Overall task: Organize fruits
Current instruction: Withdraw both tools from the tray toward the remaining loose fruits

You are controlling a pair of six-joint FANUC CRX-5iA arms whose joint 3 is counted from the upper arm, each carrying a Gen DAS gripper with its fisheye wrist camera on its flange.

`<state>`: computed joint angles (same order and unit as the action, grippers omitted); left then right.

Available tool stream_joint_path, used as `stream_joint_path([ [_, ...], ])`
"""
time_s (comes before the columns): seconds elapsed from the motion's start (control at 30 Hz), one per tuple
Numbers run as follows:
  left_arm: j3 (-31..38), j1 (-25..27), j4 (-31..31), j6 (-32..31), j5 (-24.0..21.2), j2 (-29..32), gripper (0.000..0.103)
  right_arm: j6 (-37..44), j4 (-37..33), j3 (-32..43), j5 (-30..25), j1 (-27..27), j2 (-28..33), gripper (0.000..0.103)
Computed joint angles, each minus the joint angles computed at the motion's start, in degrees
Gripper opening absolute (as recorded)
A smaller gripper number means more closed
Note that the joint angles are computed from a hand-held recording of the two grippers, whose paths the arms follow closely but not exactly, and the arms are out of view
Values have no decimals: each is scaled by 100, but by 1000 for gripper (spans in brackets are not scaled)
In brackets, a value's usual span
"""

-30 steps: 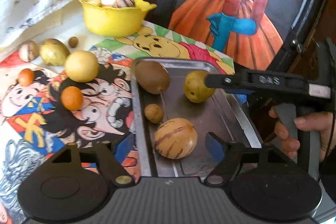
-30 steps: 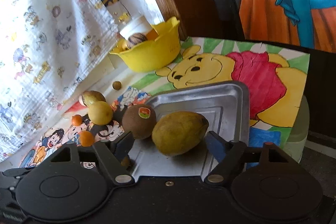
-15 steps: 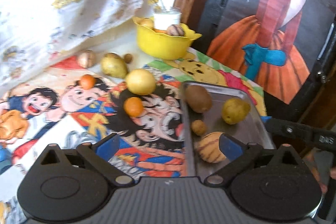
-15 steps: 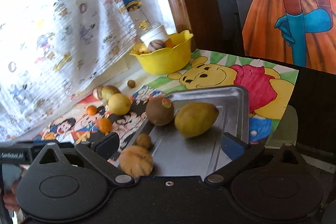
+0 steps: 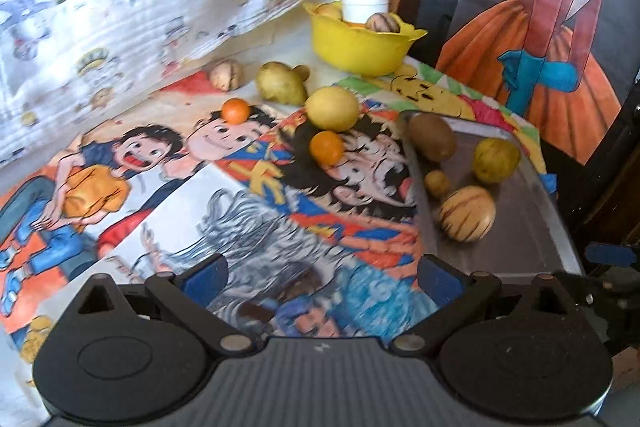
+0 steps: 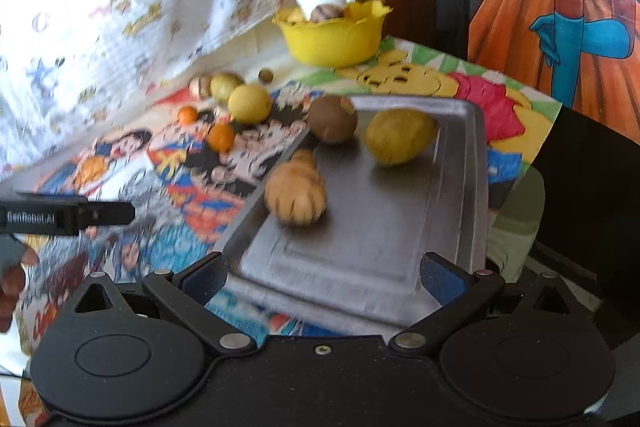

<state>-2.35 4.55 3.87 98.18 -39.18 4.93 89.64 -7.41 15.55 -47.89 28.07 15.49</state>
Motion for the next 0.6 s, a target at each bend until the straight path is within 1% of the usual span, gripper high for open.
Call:
stream_joint_path([
  [0.17,-76,78,-150,51,-198,-125,103,-390,292,-157,-155,195,-94,102],
  [0.23,-27,87,-303,179,-349,-137,103,-463,337,-191,-186,257,-119,102],
  [0.4,142,74,-755,527,-674,-120,103,-370,205,-22,-429,335,-45,102],
  [0.5,183,131,-790,539,-781,-101,103,-105,42,134,-579,373,22,102],
  [0.6,241,193,-844,527,-868,-80,103,100,-97,201,-535,409,26,102],
])
